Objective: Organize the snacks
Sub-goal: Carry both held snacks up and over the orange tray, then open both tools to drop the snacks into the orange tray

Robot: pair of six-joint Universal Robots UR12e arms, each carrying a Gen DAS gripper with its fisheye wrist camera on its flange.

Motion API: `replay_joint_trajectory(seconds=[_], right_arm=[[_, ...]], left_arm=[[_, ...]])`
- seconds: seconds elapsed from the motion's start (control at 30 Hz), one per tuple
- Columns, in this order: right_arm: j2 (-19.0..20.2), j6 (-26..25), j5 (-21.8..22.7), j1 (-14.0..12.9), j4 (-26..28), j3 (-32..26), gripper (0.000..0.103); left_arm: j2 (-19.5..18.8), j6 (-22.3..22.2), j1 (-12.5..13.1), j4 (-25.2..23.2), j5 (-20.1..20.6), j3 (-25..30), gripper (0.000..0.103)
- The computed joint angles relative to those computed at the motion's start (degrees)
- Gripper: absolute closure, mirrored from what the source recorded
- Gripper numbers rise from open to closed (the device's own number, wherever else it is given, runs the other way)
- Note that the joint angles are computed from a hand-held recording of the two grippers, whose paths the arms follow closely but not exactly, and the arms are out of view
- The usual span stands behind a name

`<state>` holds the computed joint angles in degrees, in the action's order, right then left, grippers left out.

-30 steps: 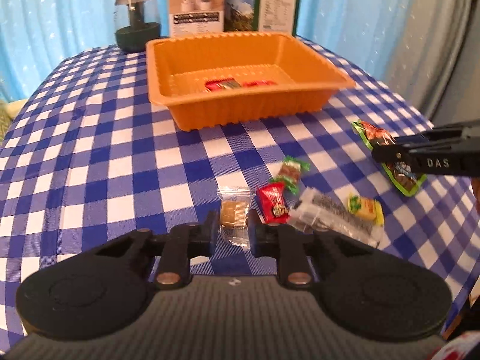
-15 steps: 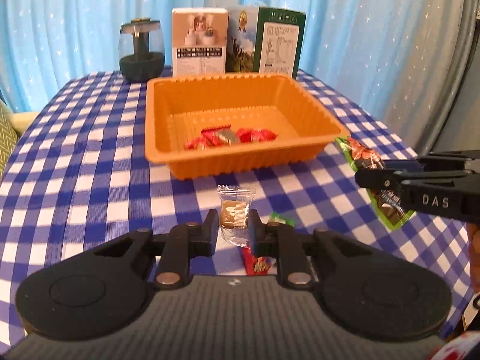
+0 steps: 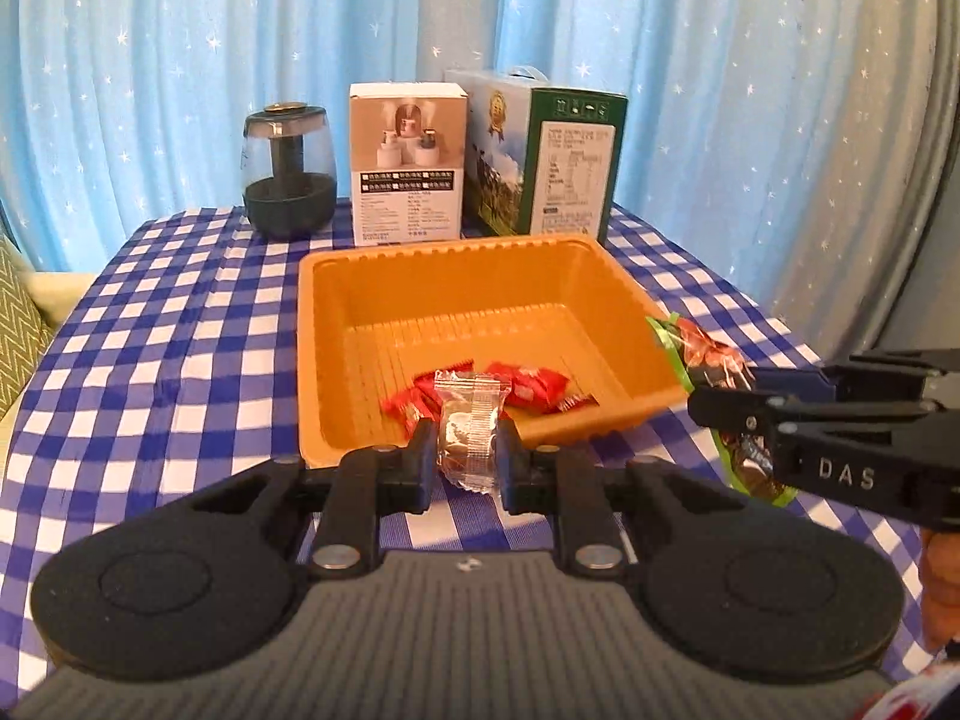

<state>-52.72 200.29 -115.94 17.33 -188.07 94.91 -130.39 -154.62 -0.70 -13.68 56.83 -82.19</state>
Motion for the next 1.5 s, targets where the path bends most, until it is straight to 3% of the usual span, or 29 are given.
replay_joint_trajectory(seconds=[0.93, 1.33, 1.43, 1.5], right_arm=[[4.5, 1.8, 1.3, -4.1, 3.4, -8.1, 0.073], [4.9, 4.9, 1.8, -5.5, 4.9, -8.3, 0.073], [4.9, 5.1, 1.8, -5.5, 4.6, -8.2, 0.073], [4.8, 5.1, 2.0, -5.5, 4.5, -8.1, 0.073]], left_arm=[[-6.6, -0.9, -1.5, -5.4, 4.5, 11.3, 0.085], [-8.3, -0.8, -1.8, -6.7, 5.2, 13.8, 0.085], [-8.5, -0.6, -2.0, -6.0, 5.6, 13.8, 0.081], [-8.5, -0.8, -2.0, -5.7, 6.0, 13.7, 0.072]])
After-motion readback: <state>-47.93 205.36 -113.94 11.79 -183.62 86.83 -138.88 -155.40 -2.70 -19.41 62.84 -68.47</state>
